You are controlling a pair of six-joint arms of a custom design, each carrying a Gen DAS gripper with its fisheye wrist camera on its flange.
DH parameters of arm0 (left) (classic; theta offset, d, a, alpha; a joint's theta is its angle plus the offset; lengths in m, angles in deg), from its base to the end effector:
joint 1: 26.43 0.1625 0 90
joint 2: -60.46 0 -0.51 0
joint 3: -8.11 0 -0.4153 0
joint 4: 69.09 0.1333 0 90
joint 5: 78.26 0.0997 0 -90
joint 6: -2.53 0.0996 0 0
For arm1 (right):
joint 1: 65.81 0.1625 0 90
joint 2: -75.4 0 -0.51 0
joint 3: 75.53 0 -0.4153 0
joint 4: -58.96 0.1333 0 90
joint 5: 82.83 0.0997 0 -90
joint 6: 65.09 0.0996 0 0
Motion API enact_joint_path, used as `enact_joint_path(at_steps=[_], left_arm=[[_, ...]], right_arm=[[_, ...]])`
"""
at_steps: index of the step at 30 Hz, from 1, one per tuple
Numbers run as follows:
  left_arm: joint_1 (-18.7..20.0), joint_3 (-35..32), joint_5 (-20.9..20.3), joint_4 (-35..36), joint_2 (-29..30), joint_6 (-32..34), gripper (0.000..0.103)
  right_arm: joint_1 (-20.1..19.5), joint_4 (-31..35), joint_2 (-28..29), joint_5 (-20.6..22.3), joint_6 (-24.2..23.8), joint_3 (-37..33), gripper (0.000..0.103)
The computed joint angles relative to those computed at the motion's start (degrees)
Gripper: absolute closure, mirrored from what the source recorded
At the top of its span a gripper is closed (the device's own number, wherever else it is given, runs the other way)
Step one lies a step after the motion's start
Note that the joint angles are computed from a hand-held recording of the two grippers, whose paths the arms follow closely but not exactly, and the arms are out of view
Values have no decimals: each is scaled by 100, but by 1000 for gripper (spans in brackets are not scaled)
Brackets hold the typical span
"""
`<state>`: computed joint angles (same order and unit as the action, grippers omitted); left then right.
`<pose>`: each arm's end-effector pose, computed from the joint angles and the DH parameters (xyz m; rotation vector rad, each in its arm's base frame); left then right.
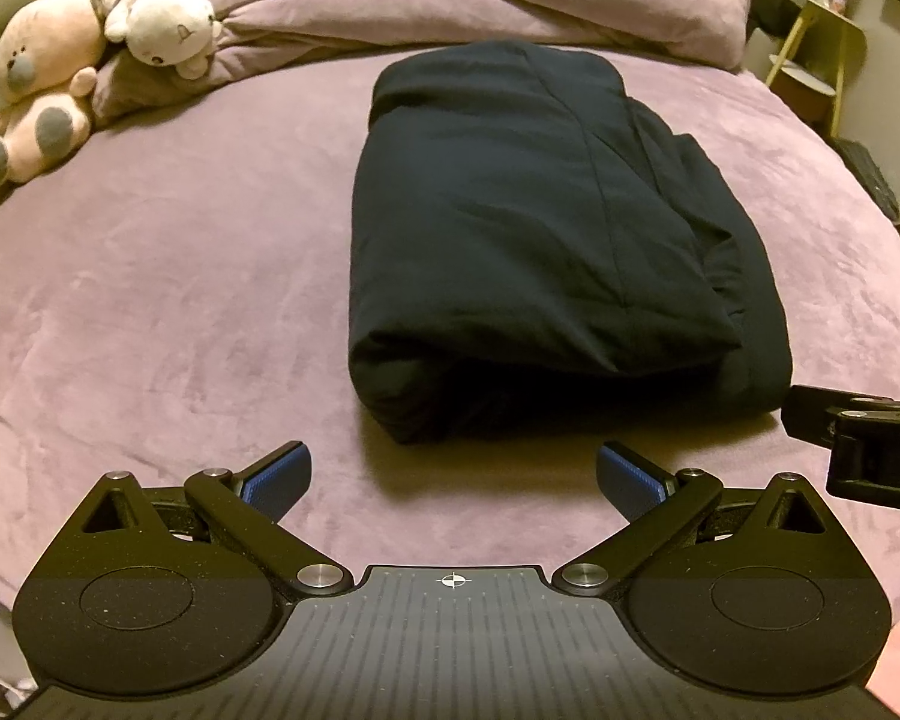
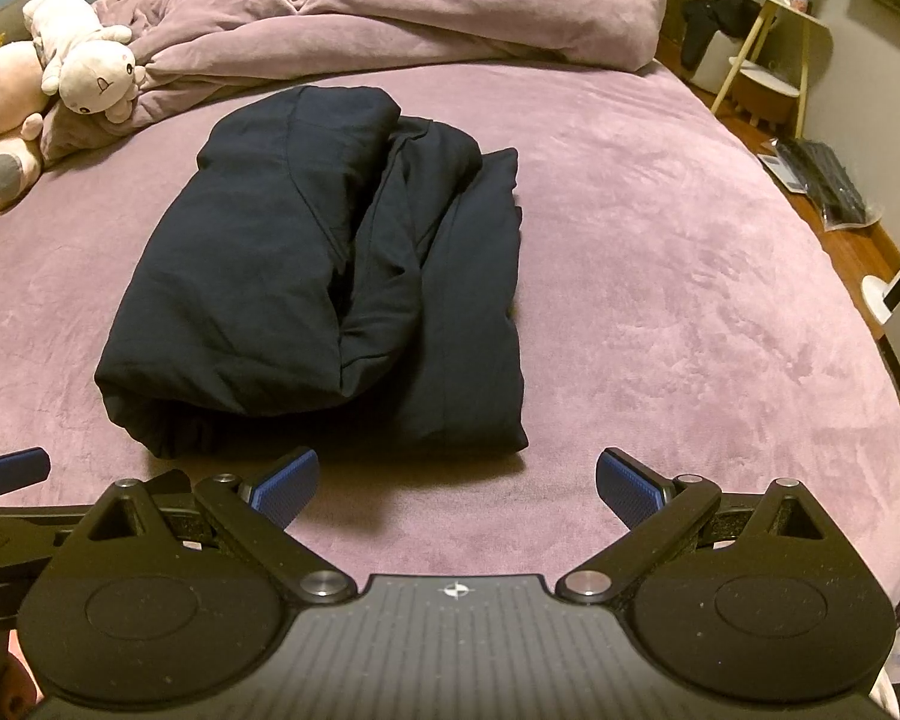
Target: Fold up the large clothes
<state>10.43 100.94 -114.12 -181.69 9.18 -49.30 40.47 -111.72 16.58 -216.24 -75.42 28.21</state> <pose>-0.4358 -0.5942 0.1974 0.2159 2.2304 -0.6782 0.2532 -0.6358 0.3051 0.2424 -2.3114 0.7903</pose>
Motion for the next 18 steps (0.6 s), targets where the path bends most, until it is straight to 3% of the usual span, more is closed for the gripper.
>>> enact_joint_path(at_steps=[18], left_arm=[[-22,-23,64,47,42,54,0]], right_arm=[[-1,-6,-2,4,-23,-28,4]])
